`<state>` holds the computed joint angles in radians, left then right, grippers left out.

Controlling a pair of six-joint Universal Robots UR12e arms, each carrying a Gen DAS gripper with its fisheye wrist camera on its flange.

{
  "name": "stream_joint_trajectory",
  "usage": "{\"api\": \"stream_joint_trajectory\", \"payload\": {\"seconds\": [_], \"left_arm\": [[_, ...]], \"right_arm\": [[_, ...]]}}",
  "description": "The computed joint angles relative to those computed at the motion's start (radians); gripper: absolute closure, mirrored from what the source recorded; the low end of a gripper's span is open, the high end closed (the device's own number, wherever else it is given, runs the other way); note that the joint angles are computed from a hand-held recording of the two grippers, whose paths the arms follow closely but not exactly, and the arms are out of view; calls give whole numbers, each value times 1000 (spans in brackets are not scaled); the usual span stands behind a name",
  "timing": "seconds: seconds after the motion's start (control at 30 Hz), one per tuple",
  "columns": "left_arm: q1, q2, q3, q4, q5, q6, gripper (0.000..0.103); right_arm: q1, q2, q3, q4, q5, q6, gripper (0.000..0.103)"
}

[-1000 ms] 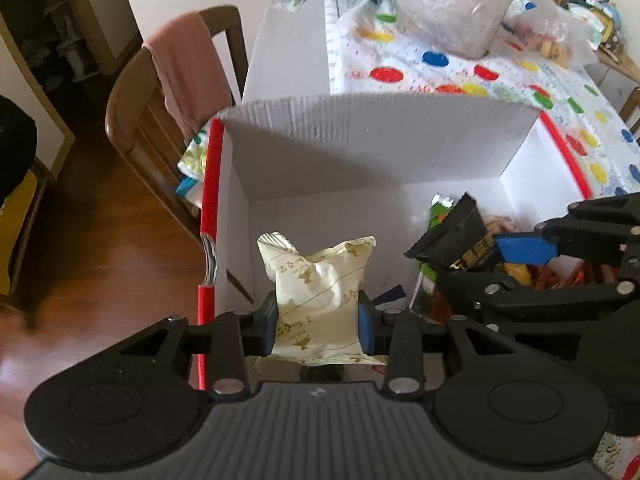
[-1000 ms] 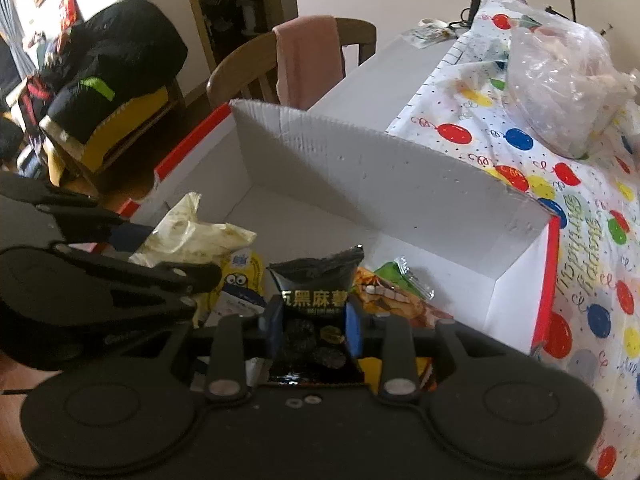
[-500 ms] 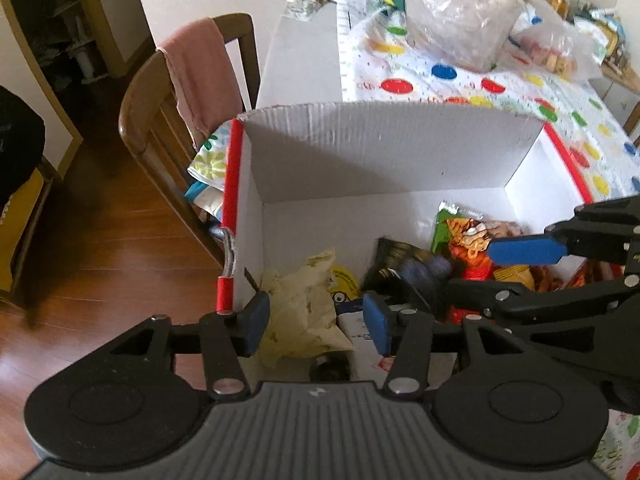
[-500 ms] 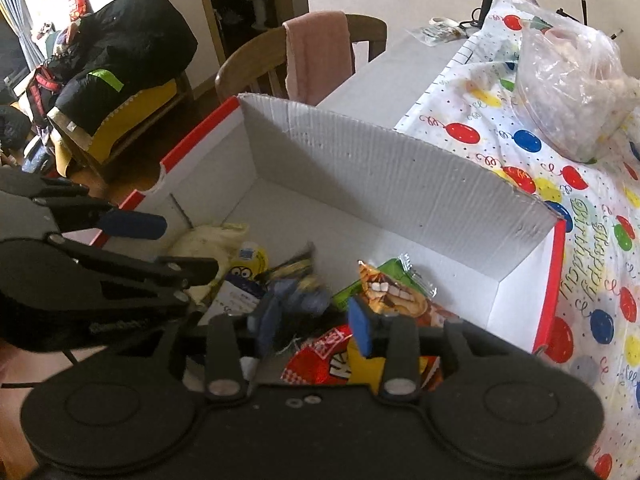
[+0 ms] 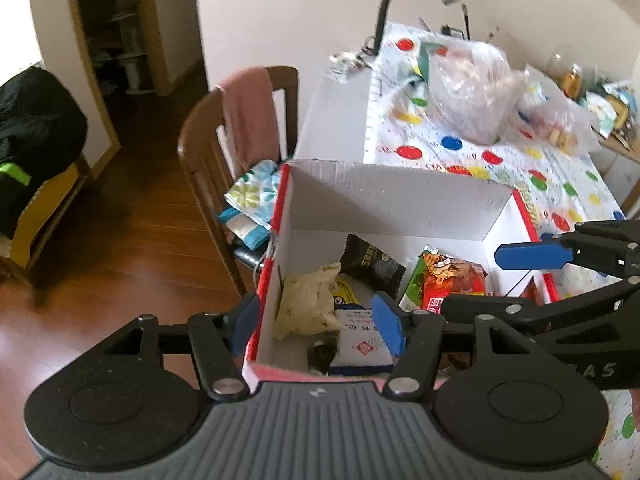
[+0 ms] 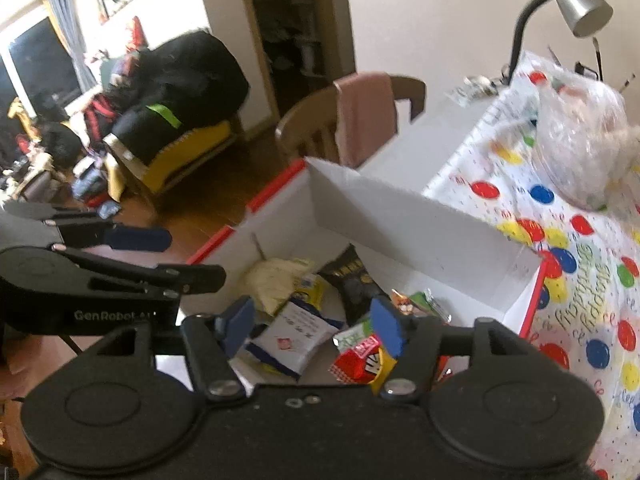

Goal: Organize snacks
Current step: 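Move both open tools back to the blue packet and candy on the tablecloth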

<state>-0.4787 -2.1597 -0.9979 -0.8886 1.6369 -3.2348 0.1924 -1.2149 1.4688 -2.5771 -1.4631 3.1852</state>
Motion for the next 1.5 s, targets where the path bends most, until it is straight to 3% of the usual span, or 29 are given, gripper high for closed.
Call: {"api": "stream_joint_trajectory", "payload": {"seconds": [0.37,0.63,0.9,1.13,1.5], "left_arm": [[-39,111,-145,72,130,-145,37],[-87,148,-205,124,195,-179,31],[-129,144,-212,170,207,-206,27],[-164,126,-200,192,217,-231,23],[-204,46,-114,163,181,-213,23]], "right_arm": [[-25,-70,96,-91,165,-51,22],[-50,-124,172,-133,239,-87,10],[-91,-192,265,-196,249,-91,0],[-139,-242,336,-217,255,-82,0],[-212,-293,412,-201,184,-118,0]]}}
